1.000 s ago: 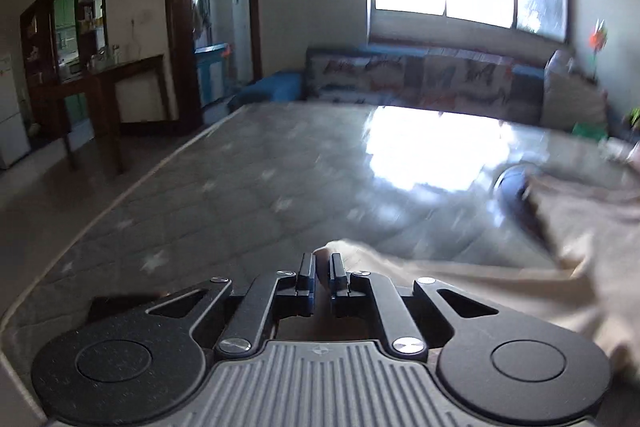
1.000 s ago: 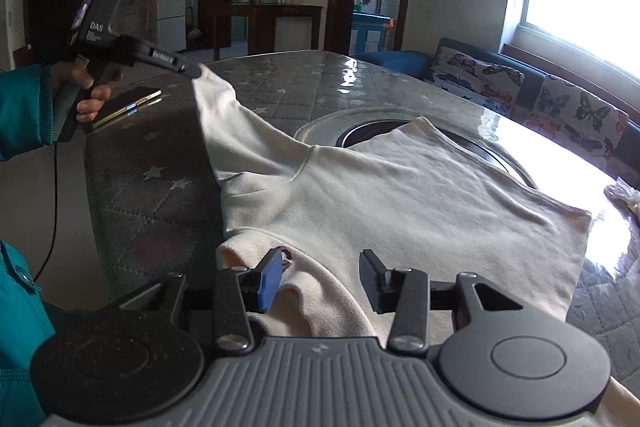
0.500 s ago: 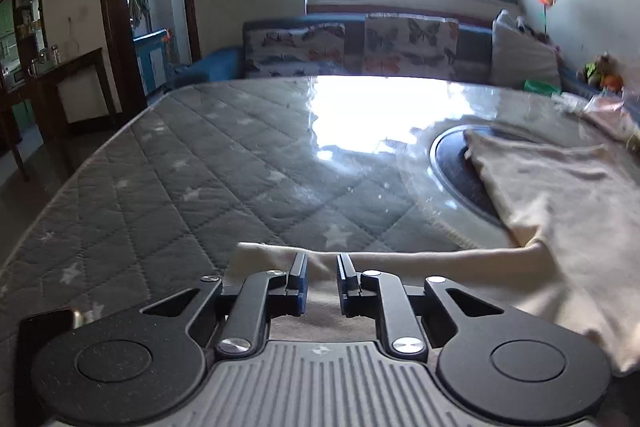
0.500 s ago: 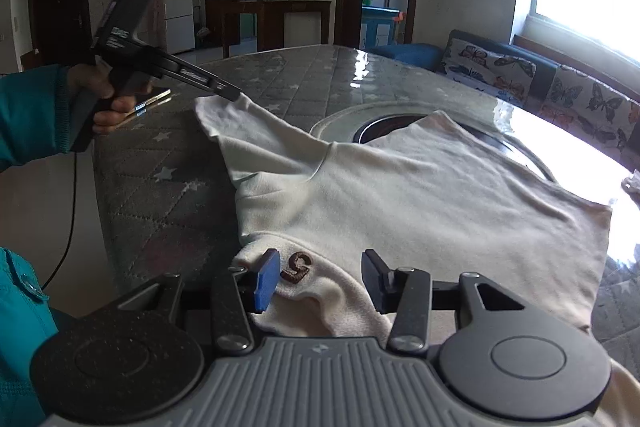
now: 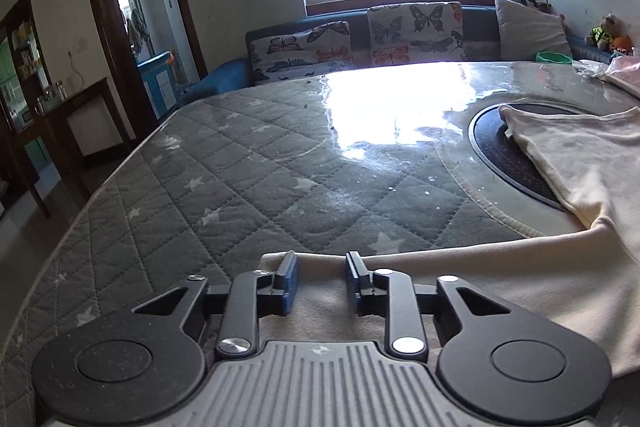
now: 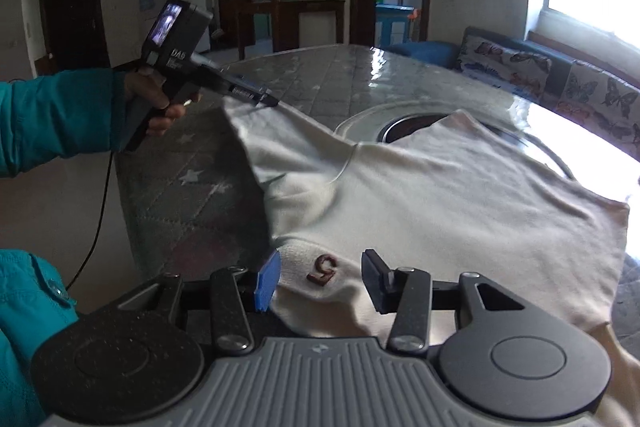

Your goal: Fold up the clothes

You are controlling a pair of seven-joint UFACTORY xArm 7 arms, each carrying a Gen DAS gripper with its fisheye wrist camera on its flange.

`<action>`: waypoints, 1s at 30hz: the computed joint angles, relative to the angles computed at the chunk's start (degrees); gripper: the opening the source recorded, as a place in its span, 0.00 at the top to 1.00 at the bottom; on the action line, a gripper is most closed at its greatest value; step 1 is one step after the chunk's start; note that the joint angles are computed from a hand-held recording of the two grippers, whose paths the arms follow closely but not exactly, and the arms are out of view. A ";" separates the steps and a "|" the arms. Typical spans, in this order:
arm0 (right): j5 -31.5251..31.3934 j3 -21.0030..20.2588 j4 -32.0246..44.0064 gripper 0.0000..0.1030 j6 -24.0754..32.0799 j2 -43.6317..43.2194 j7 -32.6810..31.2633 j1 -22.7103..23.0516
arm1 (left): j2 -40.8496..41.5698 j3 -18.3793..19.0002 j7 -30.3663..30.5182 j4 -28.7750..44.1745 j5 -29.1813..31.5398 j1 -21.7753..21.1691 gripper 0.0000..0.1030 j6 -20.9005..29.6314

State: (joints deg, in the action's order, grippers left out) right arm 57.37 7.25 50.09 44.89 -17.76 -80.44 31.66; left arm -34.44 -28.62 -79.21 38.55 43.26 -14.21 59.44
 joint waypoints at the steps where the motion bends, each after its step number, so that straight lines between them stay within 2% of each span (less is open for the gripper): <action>1: -0.57 0.01 -0.13 0.55 0.59 -0.01 -0.17 0.00 | -0.38 0.19 0.18 -0.35 0.18 -0.03 0.56 0.01; 2: -0.51 -0.06 -0.38 0.54 0.77 -0.19 -0.63 0.06 | -0.85 0.45 0.38 -0.74 0.23 -0.07 0.53 -0.07; 8: -0.32 -0.84 0.19 0.55 2.21 -1.01 -0.55 -0.34 | -0.35 -0.13 1.73 1.24 -1.09 0.41 0.55 2.73; 12: 1.29 -0.92 1.33 0.52 1.63 -0.29 0.66 -0.82 | 1.23 -1.85 0.56 5.28 -0.16 -0.18 0.55 1.43; 16: 0.69 -0.54 2.26 0.51 0.77 0.94 2.12 -1.44 | 2.95 -0.10 -0.86 7.25 -0.48 -1.82 0.54 -11.95; 21: 0.33 -0.30 4.35 0.48 -1.47 3.56 4.80 -2.69 | 12.60 -0.24 -0.06 12.67 2.14 0.09 0.54 -24.65; 26: -0.59 -0.09 7.25 0.45 -4.66 7.27 8.96 -4.61 | 23.49 0.56 -1.84 18.77 6.13 -0.53 0.54 -25.16; 30: -1.93 0.19 8.63 0.45 -7.07 9.52 11.55 -6.11 | 25.79 3.48 -3.82 18.74 6.04 -2.64 0.55 -24.64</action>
State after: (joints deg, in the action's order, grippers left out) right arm 55.44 7.44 58.72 37.82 -8.23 -68.89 25.55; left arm -8.65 -25.15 -83.03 57.29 49.30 -16.85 34.79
